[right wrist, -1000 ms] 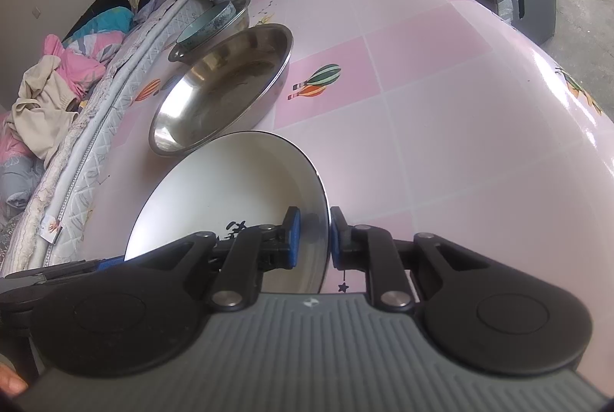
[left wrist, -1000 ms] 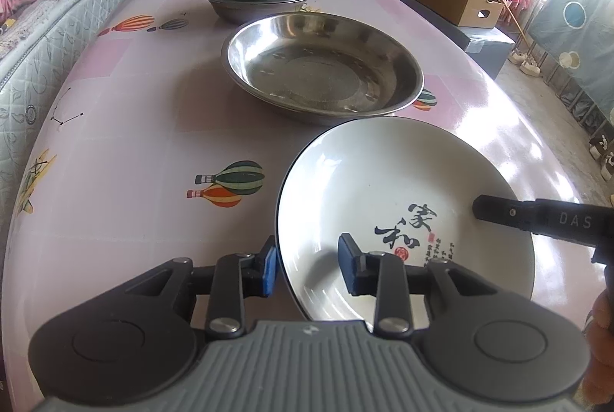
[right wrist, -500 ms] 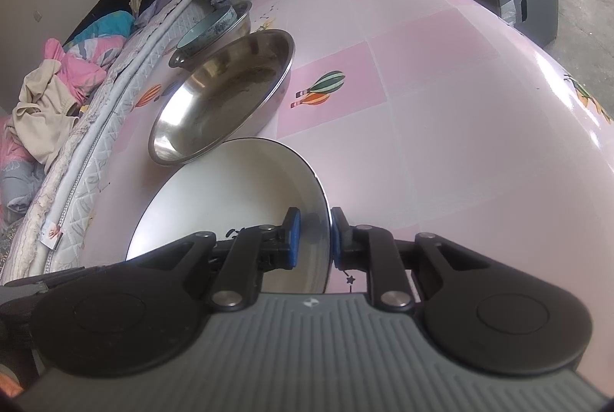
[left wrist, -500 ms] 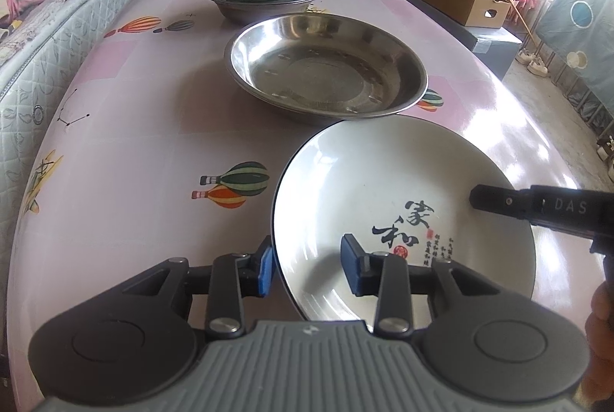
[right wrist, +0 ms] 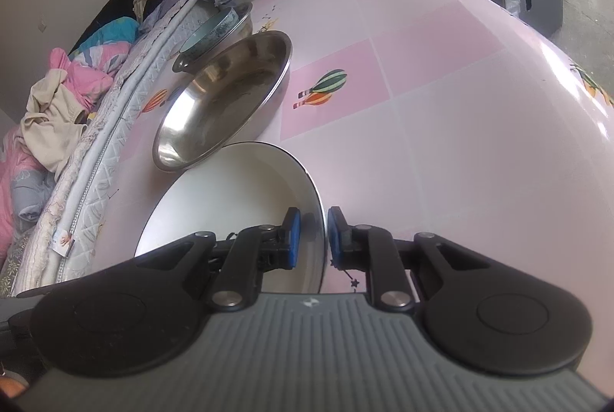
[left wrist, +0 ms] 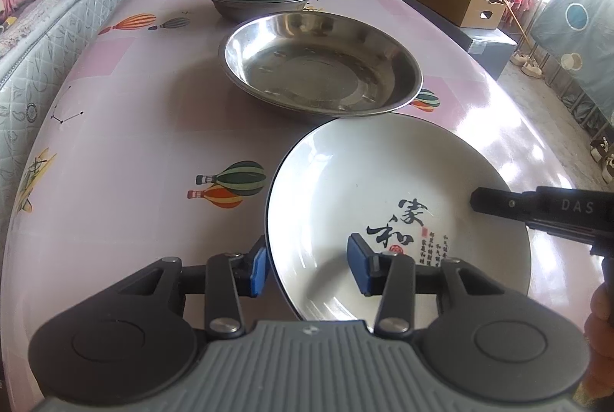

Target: Organize plates and bowls

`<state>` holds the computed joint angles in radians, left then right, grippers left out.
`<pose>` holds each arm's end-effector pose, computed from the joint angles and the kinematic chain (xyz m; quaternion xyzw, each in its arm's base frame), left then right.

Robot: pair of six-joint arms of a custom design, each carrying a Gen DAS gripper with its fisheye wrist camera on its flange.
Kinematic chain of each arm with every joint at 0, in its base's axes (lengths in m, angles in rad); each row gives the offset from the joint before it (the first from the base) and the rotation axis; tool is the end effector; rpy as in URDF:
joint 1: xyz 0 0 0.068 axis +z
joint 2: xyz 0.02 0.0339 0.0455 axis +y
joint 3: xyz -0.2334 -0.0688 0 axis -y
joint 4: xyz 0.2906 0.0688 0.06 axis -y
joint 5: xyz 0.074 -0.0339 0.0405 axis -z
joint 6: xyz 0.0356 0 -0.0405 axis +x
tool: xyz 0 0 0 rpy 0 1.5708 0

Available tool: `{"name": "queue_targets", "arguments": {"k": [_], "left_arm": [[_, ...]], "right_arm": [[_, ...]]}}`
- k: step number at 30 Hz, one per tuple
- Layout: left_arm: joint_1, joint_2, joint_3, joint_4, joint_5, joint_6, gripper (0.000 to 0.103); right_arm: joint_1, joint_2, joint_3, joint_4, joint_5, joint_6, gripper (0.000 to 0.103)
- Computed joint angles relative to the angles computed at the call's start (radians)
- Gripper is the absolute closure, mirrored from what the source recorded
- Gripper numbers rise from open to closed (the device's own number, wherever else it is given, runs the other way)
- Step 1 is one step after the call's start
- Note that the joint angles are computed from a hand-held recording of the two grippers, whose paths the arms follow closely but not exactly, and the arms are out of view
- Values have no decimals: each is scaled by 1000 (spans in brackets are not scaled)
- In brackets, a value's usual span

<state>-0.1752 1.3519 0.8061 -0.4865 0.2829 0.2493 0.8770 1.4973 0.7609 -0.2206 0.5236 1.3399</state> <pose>0.2979 -0.0628 0.1489 0.2377 0.9250 -0.1261 0.2682 0.2176 0.2338 0.1099 0.2873 0.8783 0.1511 0.3510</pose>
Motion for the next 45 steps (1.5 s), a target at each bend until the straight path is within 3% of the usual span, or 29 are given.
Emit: {"name": "queue_targets", "arguments": {"k": [9, 18, 45], "left_arm": [[-8, -5, -6, -3, 8, -12, 53], [-18, -43, -30, -4, -19, -7, 54], [-16, -35, -33, 7, -13, -10, 51]], "right_arm": [[28, -10, -14, 13, -1, 11, 87], [50, 49, 74, -88, 42, -17, 86], [59, 34, 54, -73, 45, -9, 85]]}}
